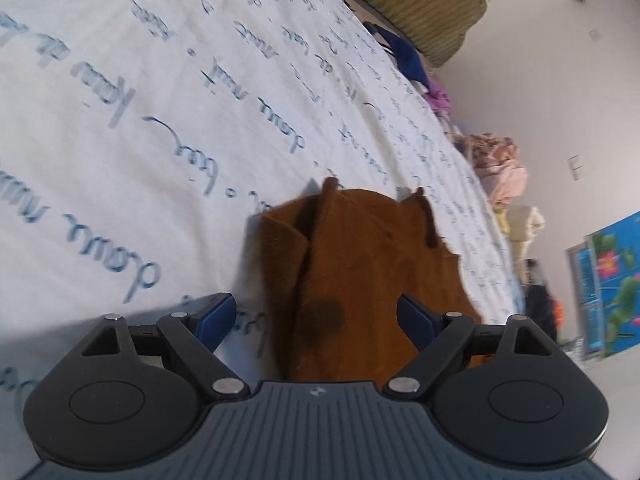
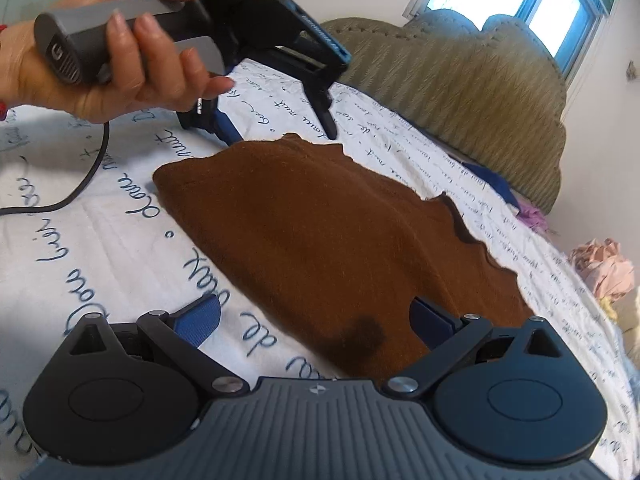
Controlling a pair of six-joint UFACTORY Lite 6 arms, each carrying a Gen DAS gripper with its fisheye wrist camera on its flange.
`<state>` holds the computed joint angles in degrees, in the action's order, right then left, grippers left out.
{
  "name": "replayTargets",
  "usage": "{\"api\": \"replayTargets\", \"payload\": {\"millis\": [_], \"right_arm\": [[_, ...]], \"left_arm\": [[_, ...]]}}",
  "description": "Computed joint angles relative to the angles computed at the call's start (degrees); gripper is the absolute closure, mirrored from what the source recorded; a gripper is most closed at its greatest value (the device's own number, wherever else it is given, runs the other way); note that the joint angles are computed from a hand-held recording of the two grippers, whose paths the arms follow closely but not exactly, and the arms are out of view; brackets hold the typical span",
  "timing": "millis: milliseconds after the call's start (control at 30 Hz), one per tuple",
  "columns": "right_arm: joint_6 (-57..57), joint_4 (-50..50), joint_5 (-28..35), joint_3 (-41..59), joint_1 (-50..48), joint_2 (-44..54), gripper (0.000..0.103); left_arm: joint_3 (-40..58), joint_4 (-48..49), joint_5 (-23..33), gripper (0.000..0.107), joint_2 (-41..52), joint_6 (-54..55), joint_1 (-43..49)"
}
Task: Fold small clothes
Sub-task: 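Grasp the side edge of the folded sweater with both grippers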
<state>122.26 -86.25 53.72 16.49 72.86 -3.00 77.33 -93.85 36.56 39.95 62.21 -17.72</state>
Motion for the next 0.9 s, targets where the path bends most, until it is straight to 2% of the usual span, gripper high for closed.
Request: {"api": "replayTargets", "payload": {"millis": [200, 267, 467, 567, 633, 667, 733, 767, 800, 833, 900], "right_arm": [[3.62, -4.57, 3.65, 5.52, -1.89, 11.39, 0.005], [3.83, -5.94, 4.82, 7.6, -2.85, 14.47, 0.006], [2.25, -10.58, 5.75, 12.95, -5.59, 20.75, 0.024], [1.07, -11.19, 6.93, 15.58, -5.39, 24.03, 0.034], [0.64, -11.58, 6.28, 16.82, -5.67, 25.16, 0.05], [0.3, -11.6, 5.51, 17.03, -5.77, 24.88, 0.056], [-0.09, -11.48, 4.9, 17.59, -5.55, 25.29, 0.064], [-0.38, -11.87, 4.67, 17.92, -5.67, 25.61, 0.067], [-0.38, -12.26, 4.35, 17.75, -5.66, 25.42, 0.075], [0.06, -12.72, 4.14, 17.45, -5.68, 25.2, 0.083], [1.65, -13.42, 4.33, 16.68, -5.41, 25.03, 0.085]], "left_arm": [[10.98, -1.24, 7.74, 0.019, 10.32, -0.6, 0.36], [14.76, -0.84, 8.68, 0.019, 13.15, -1.76, 0.06], [24.38, 3.83, 5.08, 0.019, 18.08, -8.24, -2.79], [25.69, 5.09, 2.63, 0.022, 18.25, -8.06, -4.06], [26.3, 8.36, -0.9, 0.047, 17.82, -9.84, -5.33], [27.28, 10.68, -2.49, 0.051, 18.09, -11.64, -6.11], [28.01, 14.57, -4.71, 0.075, 17.96, -14.86, -6.89], [28.97, 17.22, -5.38, 0.08, 18.36, -17.5, -7.2], [29.1, 18.86, -5.92, 0.088, 18.3, -19.16, -7.35], [28.67, 19.36, -6.34, 0.091, 17.89, -19.81, -7.46], [26.75, 20.28, -8.09, 0.093, 16.05, -20.53, -7.96]]}}
